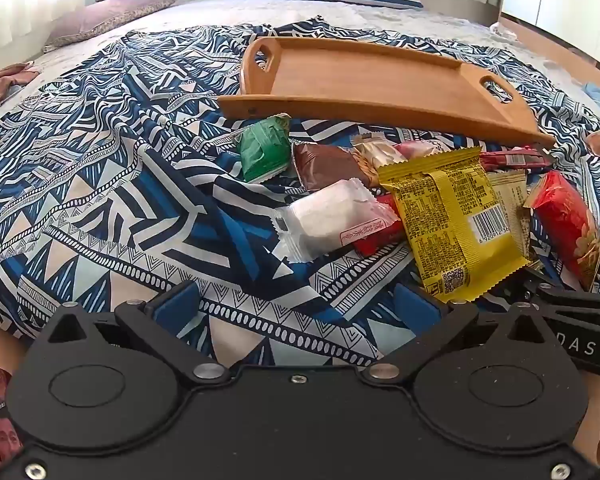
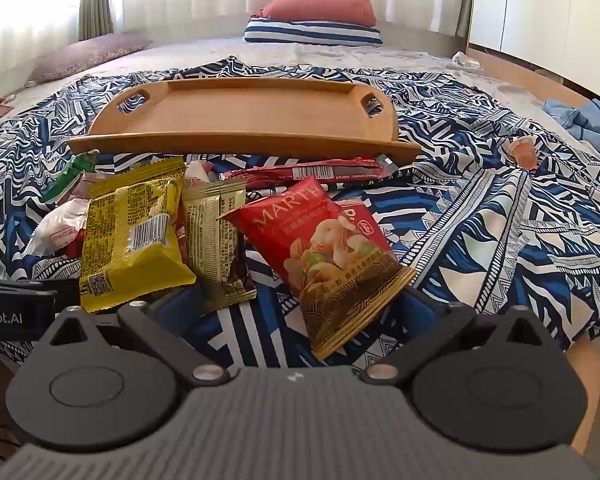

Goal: Organize snacks

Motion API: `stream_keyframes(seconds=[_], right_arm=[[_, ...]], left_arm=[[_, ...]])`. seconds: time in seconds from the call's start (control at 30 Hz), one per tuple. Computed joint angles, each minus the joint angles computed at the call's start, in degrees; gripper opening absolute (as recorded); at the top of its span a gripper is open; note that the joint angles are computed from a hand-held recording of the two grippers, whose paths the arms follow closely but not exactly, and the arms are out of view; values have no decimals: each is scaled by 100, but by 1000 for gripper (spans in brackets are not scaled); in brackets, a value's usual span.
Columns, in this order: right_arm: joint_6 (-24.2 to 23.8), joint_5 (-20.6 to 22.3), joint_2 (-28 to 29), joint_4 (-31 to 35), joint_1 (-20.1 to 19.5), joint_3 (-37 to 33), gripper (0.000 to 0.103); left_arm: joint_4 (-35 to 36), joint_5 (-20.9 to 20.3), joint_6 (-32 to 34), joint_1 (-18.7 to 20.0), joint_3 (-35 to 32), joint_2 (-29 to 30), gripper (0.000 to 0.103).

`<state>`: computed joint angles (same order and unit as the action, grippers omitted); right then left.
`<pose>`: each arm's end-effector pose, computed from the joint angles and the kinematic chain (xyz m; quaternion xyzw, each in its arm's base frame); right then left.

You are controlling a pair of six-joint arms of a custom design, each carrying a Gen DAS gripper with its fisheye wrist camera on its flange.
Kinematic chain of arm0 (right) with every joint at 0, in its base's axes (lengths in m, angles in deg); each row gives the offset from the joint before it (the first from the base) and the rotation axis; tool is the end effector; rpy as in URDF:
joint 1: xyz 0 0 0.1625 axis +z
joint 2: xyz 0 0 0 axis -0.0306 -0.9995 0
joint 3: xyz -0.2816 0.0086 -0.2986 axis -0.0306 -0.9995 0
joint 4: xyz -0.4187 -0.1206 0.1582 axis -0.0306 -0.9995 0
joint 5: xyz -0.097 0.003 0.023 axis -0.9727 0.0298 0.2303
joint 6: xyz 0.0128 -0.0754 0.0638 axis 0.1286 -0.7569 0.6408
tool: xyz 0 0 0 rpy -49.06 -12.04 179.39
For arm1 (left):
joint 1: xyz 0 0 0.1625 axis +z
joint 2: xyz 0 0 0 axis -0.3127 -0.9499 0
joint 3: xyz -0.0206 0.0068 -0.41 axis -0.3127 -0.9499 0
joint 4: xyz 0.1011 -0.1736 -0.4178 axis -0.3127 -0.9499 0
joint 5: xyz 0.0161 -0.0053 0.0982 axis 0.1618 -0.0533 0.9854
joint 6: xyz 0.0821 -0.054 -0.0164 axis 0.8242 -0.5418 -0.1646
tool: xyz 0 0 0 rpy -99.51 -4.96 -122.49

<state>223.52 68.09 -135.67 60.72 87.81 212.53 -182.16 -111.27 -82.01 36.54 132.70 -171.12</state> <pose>0.0812 -0.2833 0.0696 0.2308 -0.8441 0.3588 0.3249 -0.1445 -0.2729 0.0413 0.0588 0.8508 -0.3545 0.3835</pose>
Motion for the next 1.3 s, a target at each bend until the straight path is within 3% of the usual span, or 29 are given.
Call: stream_keyframes(seconds=[1.2, 1.3], right_arm=[[86, 9, 31, -111, 12, 3, 103], [66, 192, 86, -294, 138, 41, 103]], left_arm=[[28, 62, -143, -98, 6, 116, 103], [24, 59, -142, -100, 8, 115, 103]])
